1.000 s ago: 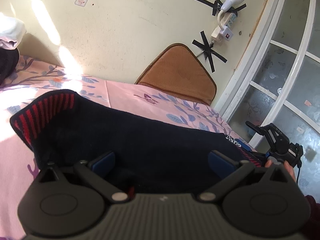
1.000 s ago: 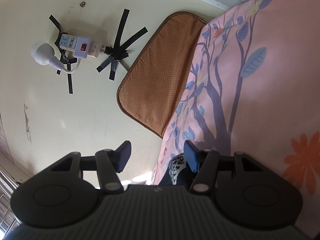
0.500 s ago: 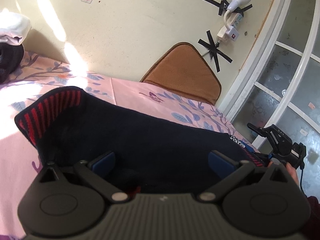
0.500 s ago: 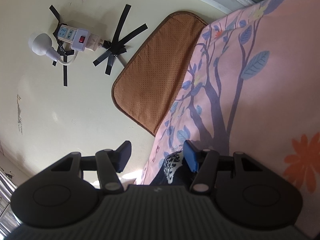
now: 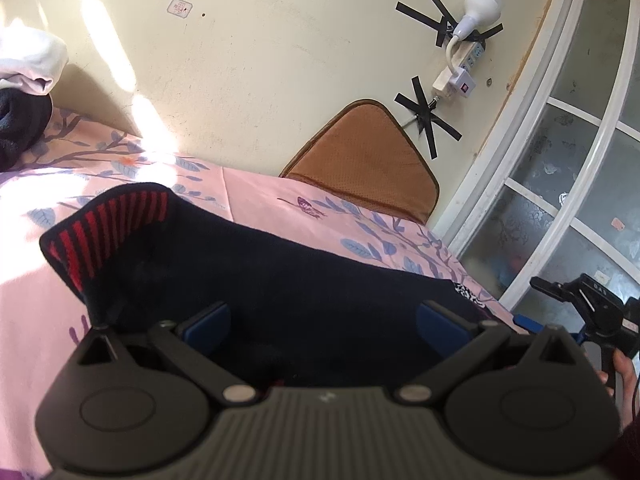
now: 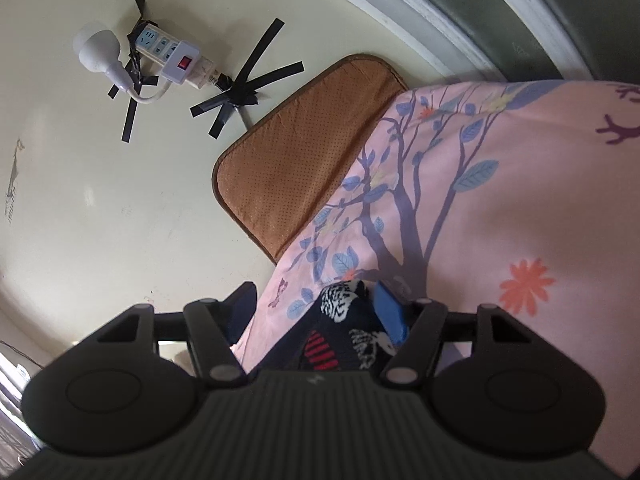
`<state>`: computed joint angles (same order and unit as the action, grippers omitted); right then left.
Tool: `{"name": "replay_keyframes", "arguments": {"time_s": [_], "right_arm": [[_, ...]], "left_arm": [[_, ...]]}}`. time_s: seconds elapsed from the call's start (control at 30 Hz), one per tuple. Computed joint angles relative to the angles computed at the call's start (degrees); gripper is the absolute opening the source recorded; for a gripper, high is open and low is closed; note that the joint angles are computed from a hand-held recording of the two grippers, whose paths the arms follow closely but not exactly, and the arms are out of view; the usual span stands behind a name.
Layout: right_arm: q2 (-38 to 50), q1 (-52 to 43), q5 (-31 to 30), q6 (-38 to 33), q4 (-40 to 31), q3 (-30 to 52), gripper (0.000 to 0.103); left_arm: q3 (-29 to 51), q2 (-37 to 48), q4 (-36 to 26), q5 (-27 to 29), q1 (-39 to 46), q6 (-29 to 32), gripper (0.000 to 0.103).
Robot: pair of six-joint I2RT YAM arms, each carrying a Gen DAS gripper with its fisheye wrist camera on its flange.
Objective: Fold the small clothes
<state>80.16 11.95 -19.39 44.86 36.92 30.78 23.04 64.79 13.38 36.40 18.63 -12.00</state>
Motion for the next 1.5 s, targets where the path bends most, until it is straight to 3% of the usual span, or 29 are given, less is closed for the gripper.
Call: {"name": "replay_keyframes", "arguments": {"time_s": [0.2,0.3,0.37,0.53,0.7,0.83,1.0,1.23,1.5], "right_arm": [[1.45,5.15,4.15,-2.02,4.38,-4.81,0.069],[6.57,9.18,9.65,-4.93,13.87,-7.76,0.068],[3.96,10.08,11.23,-7.15,8.04,-6.4,0.069],[1.96,9.98,11.56,-6.44,5.65,-7.3,0.069],[-2.49,14.87,18.02,-9.14,1.45,-9.74,0.07],[-4.14,14.1,16.17,-7.82,0.39,-10.68,0.07],[-4.32,12.68,13.88,-6.06,-2.64,-8.75,0.071],[-3.41,14.81,17.41,-7.29,0.17,-9.72,0.071],[-3.76,14.37,16.99,-6.84,-0.78,-9.39,0.071]], "left_arm": [[0.88,1.49,-0.54,1.05,0.82,-0.41,0.103],[0.95,1.8,-0.44,1.21,0.98,-0.52,0.103],[0.69,1.66,-0.1,1.12,1.09,-0.69,0.103],[0.26,1.14,0.24,0.49,1.22,-1.26,0.103],[-0.14,-0.66,-0.77,-3.51,-0.72,-0.24,0.103],[-0.81,-2.51,-1.68,-6.67,-1.69,0.19,0.103],[-0.65,-1.86,-1.74,-5.58,-0.68,0.13,0.103],[-0.78,-1.82,-1.26,-4.75,-0.09,-0.12,0.103],[-0.82,-1.7,-0.92,-5.06,-0.37,-0.48,0.103]]}}
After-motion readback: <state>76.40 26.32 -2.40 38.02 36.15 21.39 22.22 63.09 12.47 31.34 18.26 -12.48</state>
